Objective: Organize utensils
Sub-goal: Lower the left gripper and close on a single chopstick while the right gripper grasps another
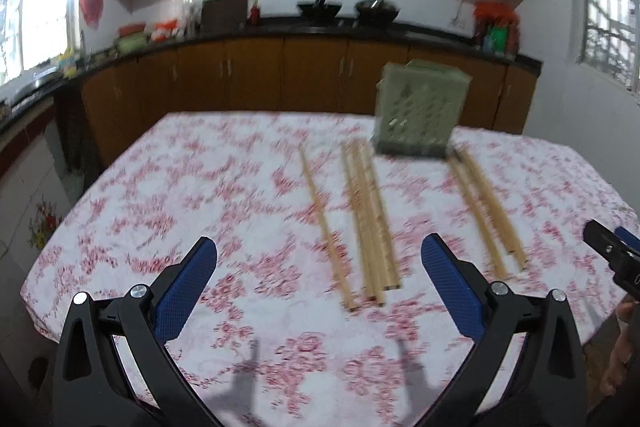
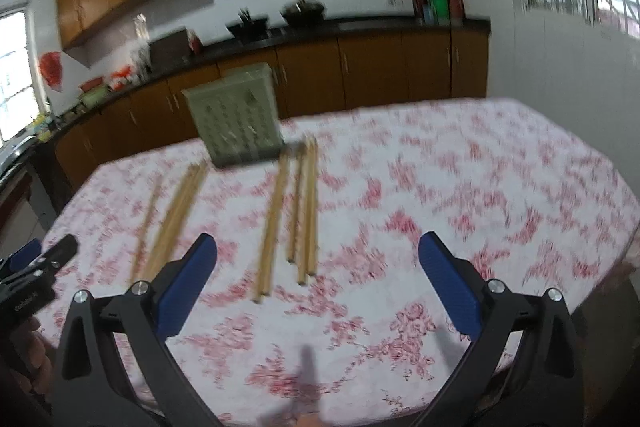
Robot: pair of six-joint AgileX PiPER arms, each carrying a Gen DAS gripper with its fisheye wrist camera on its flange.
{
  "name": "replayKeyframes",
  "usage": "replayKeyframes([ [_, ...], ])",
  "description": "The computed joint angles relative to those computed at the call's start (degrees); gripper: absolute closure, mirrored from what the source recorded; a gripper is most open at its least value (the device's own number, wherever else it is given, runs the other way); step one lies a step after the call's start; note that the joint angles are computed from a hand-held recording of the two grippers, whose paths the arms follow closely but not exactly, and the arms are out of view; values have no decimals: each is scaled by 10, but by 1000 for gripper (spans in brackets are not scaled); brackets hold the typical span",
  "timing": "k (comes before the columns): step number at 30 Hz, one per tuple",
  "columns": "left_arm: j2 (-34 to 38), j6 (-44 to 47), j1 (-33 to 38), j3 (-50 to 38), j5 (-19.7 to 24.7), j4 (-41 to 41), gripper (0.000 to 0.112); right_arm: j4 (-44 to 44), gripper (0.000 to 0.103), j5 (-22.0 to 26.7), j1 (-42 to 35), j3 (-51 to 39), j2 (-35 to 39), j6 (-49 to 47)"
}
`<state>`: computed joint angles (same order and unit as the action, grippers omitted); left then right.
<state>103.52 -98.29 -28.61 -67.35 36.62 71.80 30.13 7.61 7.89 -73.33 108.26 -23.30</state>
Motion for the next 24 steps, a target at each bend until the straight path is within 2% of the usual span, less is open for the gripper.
replayKeyframes([
  [1, 7, 26, 12, -10, -5, -27, 12, -52, 24, 22, -3, -24, 18, 49],
  [2, 14, 50, 22, -23, -7, -51, 18, -80, 29, 55, -7, -60, 43, 78],
  [3, 23, 80, 37, -34, -15, -83, 27, -86, 41, 82, -12, -92, 63, 84],
  [4, 31, 111, 50, -46, -22, -115, 31, -78, 51, 117, -17, -133, 90, 81],
  [5, 40, 146, 68, -57, -35, -154, 37, -64, 55, 138, -22, -161, 109, 70],
  [7, 53, 192, 89, -74, -54, -207, 44, -61, 71, 188, -25, -230, 153, 77],
  [9, 69, 236, 106, -93, -69, -260, 52, -79, 77, 233, -21, -304, 199, 95],
  [14, 102, 340, 121, -139, -73, -349, 65, -141, 85, 334, -7, -471, 296, 150],
  [16, 117, 372, 123, -159, -75, -374, 68, -147, 89, 356, -6, -503, 316, 154],
  [18, 132, 404, 125, -182, -71, -397, 72, -176, 94, 339, 1, -488, 309, 163],
  [24, 163, 490, 124, -226, -56, -462, 90, -193, 94, 328, 1, -483, 305, 175],
])
